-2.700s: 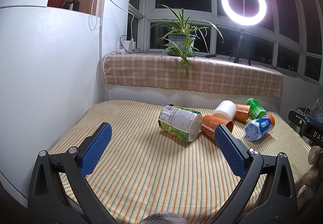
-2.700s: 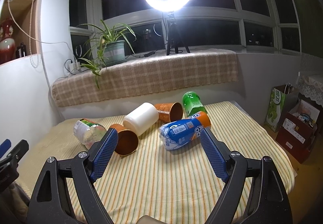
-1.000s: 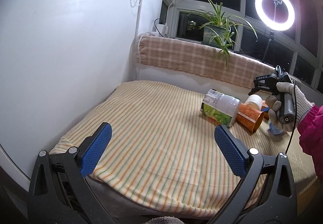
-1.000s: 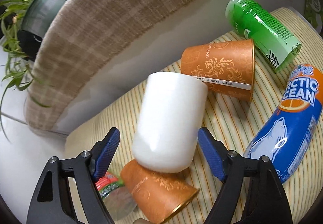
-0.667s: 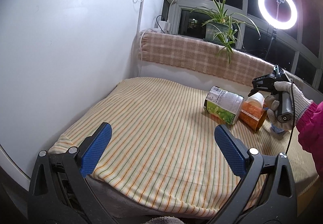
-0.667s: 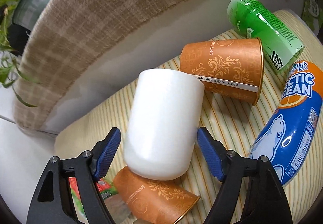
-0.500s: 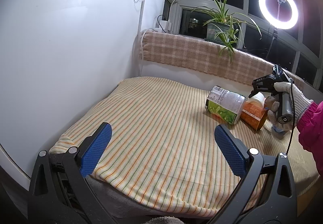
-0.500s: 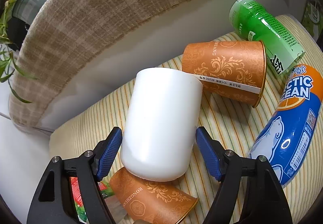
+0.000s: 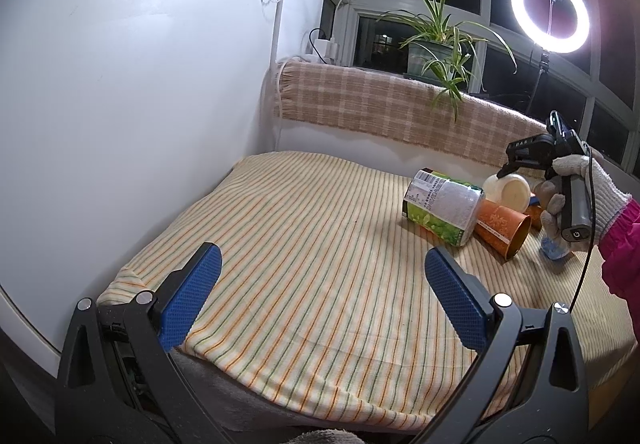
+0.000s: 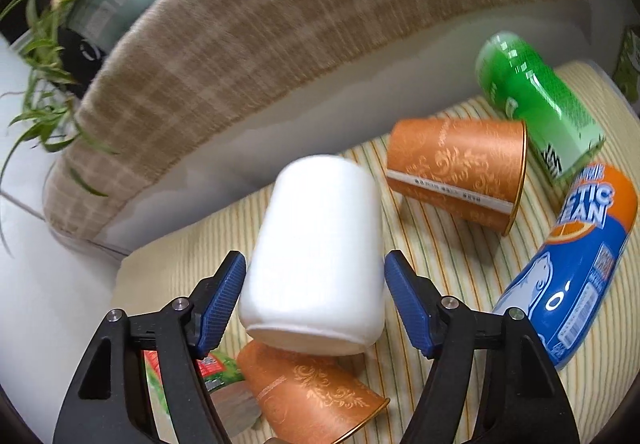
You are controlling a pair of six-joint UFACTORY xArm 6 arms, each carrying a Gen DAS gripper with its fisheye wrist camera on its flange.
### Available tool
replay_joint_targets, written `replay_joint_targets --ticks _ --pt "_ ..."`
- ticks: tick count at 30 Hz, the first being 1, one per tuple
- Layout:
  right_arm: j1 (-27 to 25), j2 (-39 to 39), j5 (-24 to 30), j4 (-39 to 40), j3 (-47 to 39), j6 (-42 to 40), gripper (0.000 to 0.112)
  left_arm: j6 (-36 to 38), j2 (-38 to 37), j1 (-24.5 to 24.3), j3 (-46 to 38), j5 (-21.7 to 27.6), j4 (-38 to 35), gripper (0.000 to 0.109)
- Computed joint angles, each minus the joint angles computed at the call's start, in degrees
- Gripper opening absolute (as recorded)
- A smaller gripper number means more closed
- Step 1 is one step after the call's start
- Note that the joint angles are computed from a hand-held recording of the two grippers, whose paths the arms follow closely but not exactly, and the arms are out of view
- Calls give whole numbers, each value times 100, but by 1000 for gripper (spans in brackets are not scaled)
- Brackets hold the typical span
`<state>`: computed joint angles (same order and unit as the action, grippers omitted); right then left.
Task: Flip cup upright
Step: 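Lift the white cup with the right tool and carry it toward the left tool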
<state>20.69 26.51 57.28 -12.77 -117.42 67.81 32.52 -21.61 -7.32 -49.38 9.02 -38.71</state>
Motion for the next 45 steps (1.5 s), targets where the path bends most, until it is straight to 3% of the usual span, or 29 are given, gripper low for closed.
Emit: replay_joint_targets --ticks 14,21,24,27,28,29,30,32,35,37,41,45 --pt "208 -1197 -1134 47 1500 -154 67 -290 -116 -183 135 -112 457 103" --pt "481 -1596 -1042 -1034 1705 161 65 -427 -142 -332 195 -81 704 103" --pt "625 -2176 -1386 -1380 2536 396 64 -471 -162 -461 244 22 778 103" --pt "1097 -3132 -1525 -2682 3956 1540 62 -356 -230 -606 344 52 779 103" --pt "1302 -3329 -1379 -3058 4269 1809 56 -371 -244 -658 385 16 831 103" --pt "1487 -3503 -1271 -3285 4569 2076 41 -422 -237 -718 406 -1 901 103" --pt "1546 -3616 -1398 -3273 4809 2174 11 -384 -215 -770 385 83 839 103" --pt "1565 -3798 -1735 -3155 5218 2327 11 -198 -149 -852 243 467 549 103" --pt "1693 -4123 -1661 -3605 5492 2786 13 363 93 -862 -296 1646 -333 103" --pt "1815 -4330 -1486 -3898 5572 2941 13 396 278 -831 -619 2161 -568 103" --pt "1841 -4603 -1474 -3955 5678 2802 13 44 957 -654 -1563 3335 -880 103" --pt "1998 -4816 -1344 -3994 5811 2714 13 -477 1615 -491 -2388 4196 -899 103"
